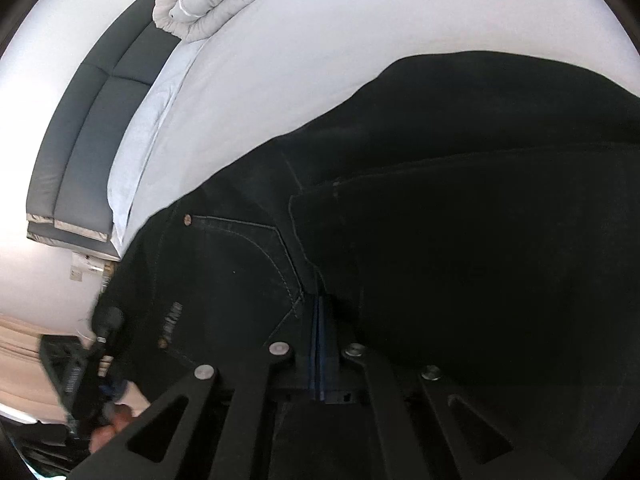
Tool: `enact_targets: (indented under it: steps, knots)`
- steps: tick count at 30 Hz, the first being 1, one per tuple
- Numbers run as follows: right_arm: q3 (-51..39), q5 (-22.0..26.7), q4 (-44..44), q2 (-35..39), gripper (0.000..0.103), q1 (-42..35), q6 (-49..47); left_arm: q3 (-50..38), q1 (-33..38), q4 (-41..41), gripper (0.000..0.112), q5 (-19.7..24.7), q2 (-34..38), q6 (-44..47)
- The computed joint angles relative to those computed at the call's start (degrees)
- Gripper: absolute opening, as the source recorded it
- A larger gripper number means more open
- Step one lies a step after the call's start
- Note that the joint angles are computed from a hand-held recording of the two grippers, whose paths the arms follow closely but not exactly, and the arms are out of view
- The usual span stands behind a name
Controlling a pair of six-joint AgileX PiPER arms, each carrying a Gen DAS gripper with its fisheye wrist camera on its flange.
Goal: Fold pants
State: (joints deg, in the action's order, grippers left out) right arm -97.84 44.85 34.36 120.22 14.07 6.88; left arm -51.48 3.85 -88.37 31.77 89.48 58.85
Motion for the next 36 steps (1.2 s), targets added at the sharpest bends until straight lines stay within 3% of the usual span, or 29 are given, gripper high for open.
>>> enact_targets:
  steps: [4,7,9,10,11,12,16,20,23,30,32,34,36]
  knots:
    - [2.44,-2.82,1.06,-0.72,0.0,0.28,-1.0,-1.73,-5.34,6.4,0.017,-4.33,-3.62,-3.13]
    - [6.25,-4.54,8.42,-2.33,0.0,-1.24,-7.64,-7.7,-11.53,22.61,0.017,-8.02,-4.33,-17.49]
    - [11.93,-4.4,19.29,-5.33,0.004,-4.16,-16.86,-11.26,-16.9,34.07,0.017,-10.18,-4.31,-26.59]
    - [15.16,-4.52,25.02,-7.18,0.026,-5.53,-22.04,-13.01,-20.13,39.8,0.017,-11.19,-4.02,-30.17]
    - [19.23,-4.43,30.75,-10.41,0.056,-7.73,-27.17,-15.03,-23.11,45.53,0.017,-12.18,-3.07,-34.65]
    - [22.66,-4.46,36.48,-12.63,0.073,-9.45,-32.6,-16.88,-26.49,51.26,0.017,-12.82,-2.09,-38.03]
    - [31.64,4.63,51.08,-18.29,0.077,-20.36,-46.56,-26.57,-38.46,74.17,0.017,-11.51,5.69,-53.82]
    - [36.48,9.98,53.14,-20.42,0.086,-27.86,-50.28,-34.72,-48.01,95.83,0.017,-6.39,14.69,-71.79]
    - [38.92,12.51,52.86,-20.75,0.093,-29.47,-52.05,-36.92,-51.16,100.37,0.017,-4.69,19.21,-74.91]
    - [35.95,10.39,49.6,-18.69,0.093,-25.0,-51.07,-39.89,-57.4,112.9,0.017,-0.6,23.3,-82.71]
    - [34.06,7.98,47.23,-18.53,0.092,-22.26,-48.89,-36.57,-57.99,116.02,0.017,-1.95,22.38,-84.76]
    - [32.67,6.15,41.22,-18.72,0.075,-21.2,-44.36,-36.07,-59.56,120.17,0.017,-2.0,23.11,-87.46]
    - [30.75,6.33,36.89,-17.39,0.041,-21.01,-41.14,-34.76,-60.3,122.56,0.017,-2.63,23.11,-89.33]
